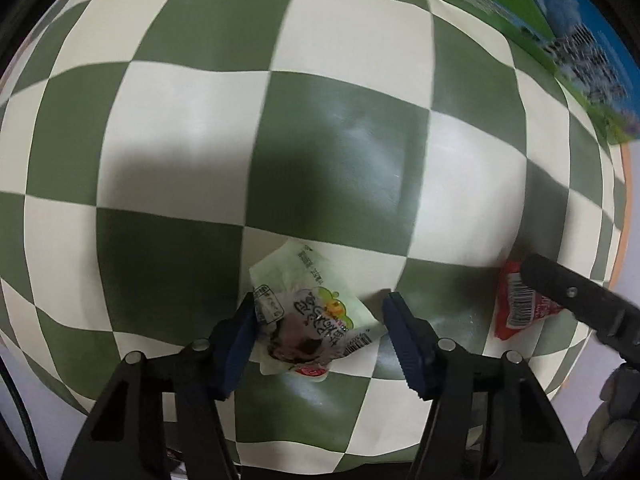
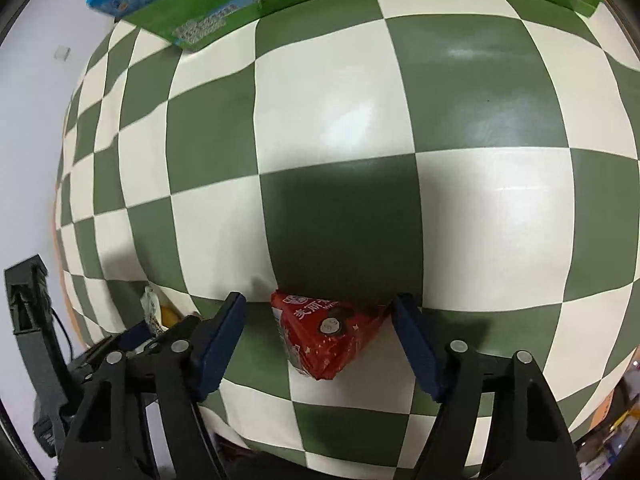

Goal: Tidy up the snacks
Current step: 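Grasp the red triangular packet with the right tool while the left tool grasps the white candy packet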

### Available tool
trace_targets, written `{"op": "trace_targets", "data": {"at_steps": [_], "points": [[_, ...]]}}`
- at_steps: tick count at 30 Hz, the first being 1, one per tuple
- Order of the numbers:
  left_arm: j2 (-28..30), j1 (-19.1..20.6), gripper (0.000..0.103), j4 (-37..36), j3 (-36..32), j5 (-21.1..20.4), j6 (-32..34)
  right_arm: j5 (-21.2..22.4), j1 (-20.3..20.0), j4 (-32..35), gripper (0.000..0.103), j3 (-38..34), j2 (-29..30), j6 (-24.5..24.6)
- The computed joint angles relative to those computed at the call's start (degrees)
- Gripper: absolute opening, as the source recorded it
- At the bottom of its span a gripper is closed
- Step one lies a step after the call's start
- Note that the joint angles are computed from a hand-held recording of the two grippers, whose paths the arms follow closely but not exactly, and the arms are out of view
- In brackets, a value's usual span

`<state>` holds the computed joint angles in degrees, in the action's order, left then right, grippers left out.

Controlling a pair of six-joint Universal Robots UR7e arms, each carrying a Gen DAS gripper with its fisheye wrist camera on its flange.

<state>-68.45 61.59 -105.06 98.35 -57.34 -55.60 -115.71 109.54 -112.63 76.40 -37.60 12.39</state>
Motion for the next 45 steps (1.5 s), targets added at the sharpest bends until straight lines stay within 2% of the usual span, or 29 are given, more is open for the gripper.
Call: {"op": "trace_targets", "data": {"at_steps": [1, 4, 7, 12, 16, 19, 24, 26, 27, 32, 38, 45], "points": [[0.3, -0.3, 0.060, -0.7, 0.1, -0.2, 0.2, -1.2, 0.4, 0.0, 0.064, 0.2, 0.2, -1.0], [1.8, -0.9, 0.060, -2.1, -0.4, -0.8, 0.9, -3.0, 1.0, -1.4, 0.056, 1.5, -0.2, -3.7], [3.2, -1.6, 0.060, -3.9, -0.9, -1.9, 1.9, -4.7, 1.0, -2.1, 0.055, 2.9, -1.4, -4.9], [5.2, -2.8, 0.061, -5.6, -1.6, -3.0, 3.9, -6.8, 0.2, -2.8, 0.055, 5.6, -4.8, -4.1], [5.5, -2.3, 0.062, -6.4, -1.3, -4.0, 5.3, -3.3, -1.2, -2.5, 0.058, 6.4, -6.8, -1.1], [6.8, -1.5, 0.062, -5.7, -3.6, -4.0, 6.4, -1.0, -1.8, -1.8, 0.069, 6.5, -7.3, 0.4], [7.8, -2.6, 0.059, -4.2, -4.4, -1.7, 6.3, -1.0, -1.6, -1.8, 0.070, 7.3, -6.7, 1.0], [7.9, -3.3, 0.059, -4.3, -3.9, -1.1, 5.4, -2.4, -1.9, -3.1, 0.067, 8.7, -7.4, -0.7], [7.8, -3.5, 0.059, -4.4, -3.7, -0.9, 5.0, -3.7, -1.7, -4.2, 0.059, 9.3, -7.3, -1.3], [7.3, -4.4, 0.058, -5.1, -2.4, -1.4, 2.8, -5.4, -1.2, -7.2, 0.055, 11.1, -7.7, -3.9], [5.4, -5.0, 0.058, -8.1, -1.0, -2.6, 2.3, -3.5, -0.6, -9.2, 0.053, 12.0, -9.7, -5.4], [6.6, -6.2, 0.058, -8.9, -5.8, -2.0, 4.7, -0.8, -0.3, -8.7, 0.047, 8.9, -11.8, -8.1]]}}
